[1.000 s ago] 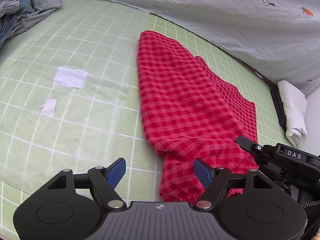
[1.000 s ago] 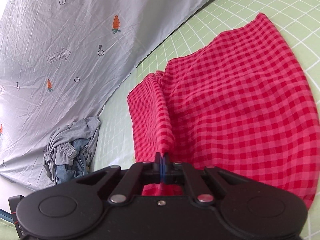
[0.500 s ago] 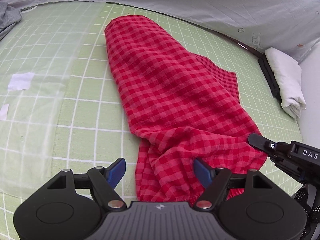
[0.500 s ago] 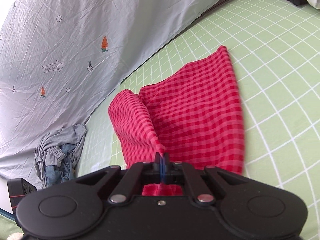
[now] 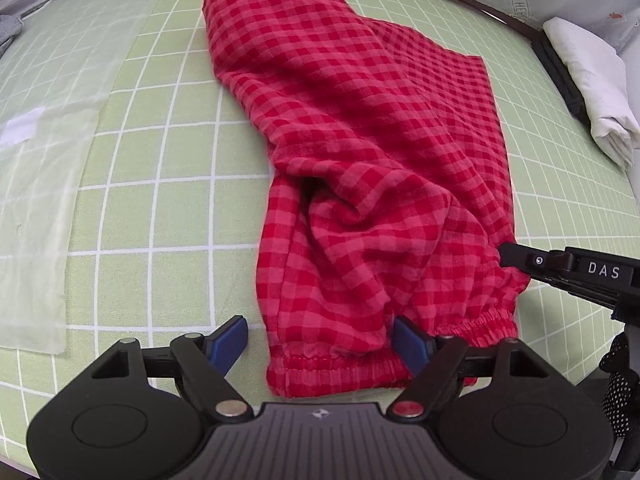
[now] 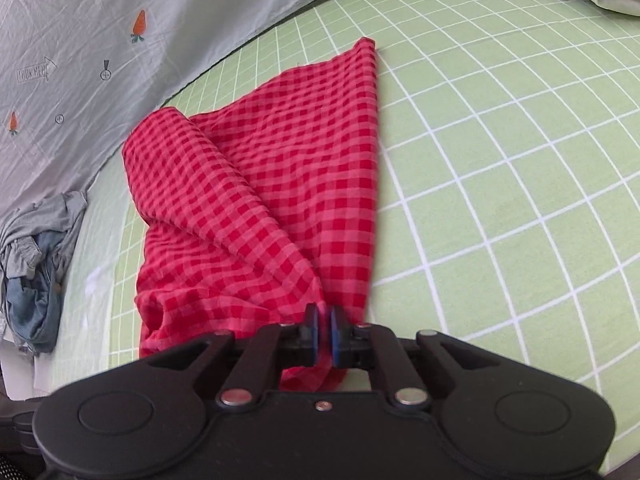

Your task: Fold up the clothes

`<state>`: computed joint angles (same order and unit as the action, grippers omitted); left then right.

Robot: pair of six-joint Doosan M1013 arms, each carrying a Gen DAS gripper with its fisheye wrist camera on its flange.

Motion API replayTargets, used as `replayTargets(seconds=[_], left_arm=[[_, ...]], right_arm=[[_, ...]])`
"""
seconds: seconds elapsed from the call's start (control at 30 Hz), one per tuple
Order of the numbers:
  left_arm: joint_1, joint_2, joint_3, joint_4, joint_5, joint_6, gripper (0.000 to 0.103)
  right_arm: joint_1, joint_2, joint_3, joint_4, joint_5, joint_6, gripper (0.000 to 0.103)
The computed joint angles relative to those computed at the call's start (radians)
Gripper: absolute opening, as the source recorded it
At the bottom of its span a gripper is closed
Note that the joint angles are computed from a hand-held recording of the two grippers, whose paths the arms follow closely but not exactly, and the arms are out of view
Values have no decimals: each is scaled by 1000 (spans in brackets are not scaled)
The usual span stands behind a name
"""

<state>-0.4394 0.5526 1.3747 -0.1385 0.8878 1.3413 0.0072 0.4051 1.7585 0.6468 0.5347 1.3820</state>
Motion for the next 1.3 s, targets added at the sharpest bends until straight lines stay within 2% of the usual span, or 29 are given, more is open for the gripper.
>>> replayTargets(seconds=[0.1, 0.23, 0.43, 0.63, 0.77, 0.97, 1.2, 1.23, 1.27, 1.3], left_arm=[[-1, -2, 3, 9, -5, -20, 80], [2, -11, 8, 15, -29, -52, 80], [8, -18, -3, 90, -90, -124, 84], [32, -5, -32, 139, -105, -175, 85], [52, 17, -63, 149, -95, -198, 85], [82, 65, -132, 157, -85, -198, 85], [107, 138, -238, 158, -16, -202, 85], [108, 146, -250, 165, -5, -202, 85], [109, 150, -255, 172, -2, -205, 85], [110, 153, -260, 180, 1, -209, 85]], right_arm=[[0, 5, -7, -13, 16, -9, 13], [3, 3, -20, -30, -7, -10, 38], [17, 16, -59, -40, -68, -41, 44], [34, 65, -137, -12, -94, -114, 44], [47, 112, -215, -1, -93, -174, 40], [65, 205, -355, 13, -25, -205, 39], [71, 313, -509, 47, 124, -191, 39], [70, 325, -524, 50, 142, -186, 32], [72, 333, -534, 39, 150, -173, 21], [74, 338, -541, 22, 152, -158, 15]])
